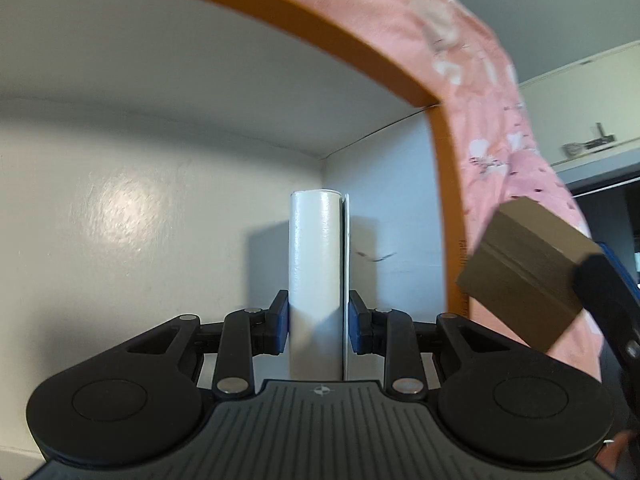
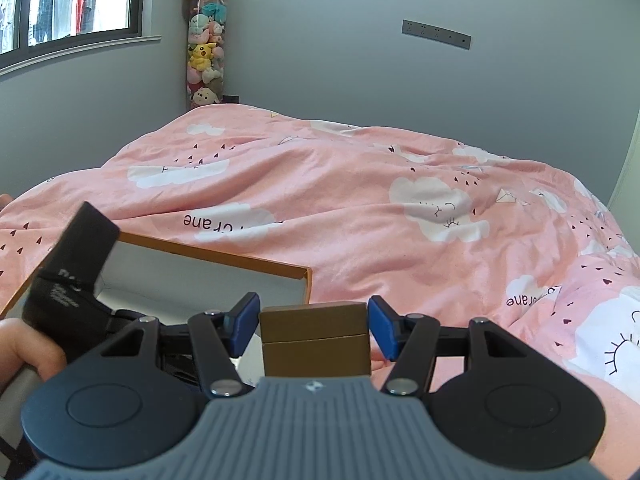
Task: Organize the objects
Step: 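Lower the white case into the orange box and open the left gripper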
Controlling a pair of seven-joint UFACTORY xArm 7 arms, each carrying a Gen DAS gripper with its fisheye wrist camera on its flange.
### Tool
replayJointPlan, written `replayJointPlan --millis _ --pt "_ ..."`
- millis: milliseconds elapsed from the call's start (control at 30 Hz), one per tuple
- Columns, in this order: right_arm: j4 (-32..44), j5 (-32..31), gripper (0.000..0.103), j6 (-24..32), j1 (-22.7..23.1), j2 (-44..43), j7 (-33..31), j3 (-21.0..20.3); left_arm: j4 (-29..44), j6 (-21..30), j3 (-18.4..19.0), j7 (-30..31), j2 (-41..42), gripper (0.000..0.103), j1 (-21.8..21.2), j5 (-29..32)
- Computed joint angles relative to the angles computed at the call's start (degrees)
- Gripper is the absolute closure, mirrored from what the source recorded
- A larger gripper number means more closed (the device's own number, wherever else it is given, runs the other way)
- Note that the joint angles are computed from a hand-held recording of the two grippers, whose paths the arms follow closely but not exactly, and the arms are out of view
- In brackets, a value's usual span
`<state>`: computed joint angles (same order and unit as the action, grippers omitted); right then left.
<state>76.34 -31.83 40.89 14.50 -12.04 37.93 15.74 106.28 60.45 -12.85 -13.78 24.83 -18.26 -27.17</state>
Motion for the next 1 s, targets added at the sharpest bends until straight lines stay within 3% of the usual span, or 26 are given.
replayJointPlan --millis 167,333,667,1000 --pt "-0.33 0.03 0.042 -0.18 -0.05 -0.25 0.35 0.0 4.51 5.28 0.51 -2.88 2.67 0.069 -0.45 1.94" --pt "-0.59 0.24 0.042 0.04 0.03 -0.49 -0.06 0.11 4.75 7.12 1.35 -1.66 1.48 0.055 -1.6 6.42" --pt "-0.59 -0.6 0.042 0.43 -0.43 -0.9 1.15 0.52 8.7 13.33 1.82 6.09 1.47 0.054 -2.91 12.38" --pt "-0.79 0.04 0.042 0.16 -0.44 -1.07 0.5 0.39 16.14 16.06 1.74 4.66 6.88 0.062 -4.79 12.31"
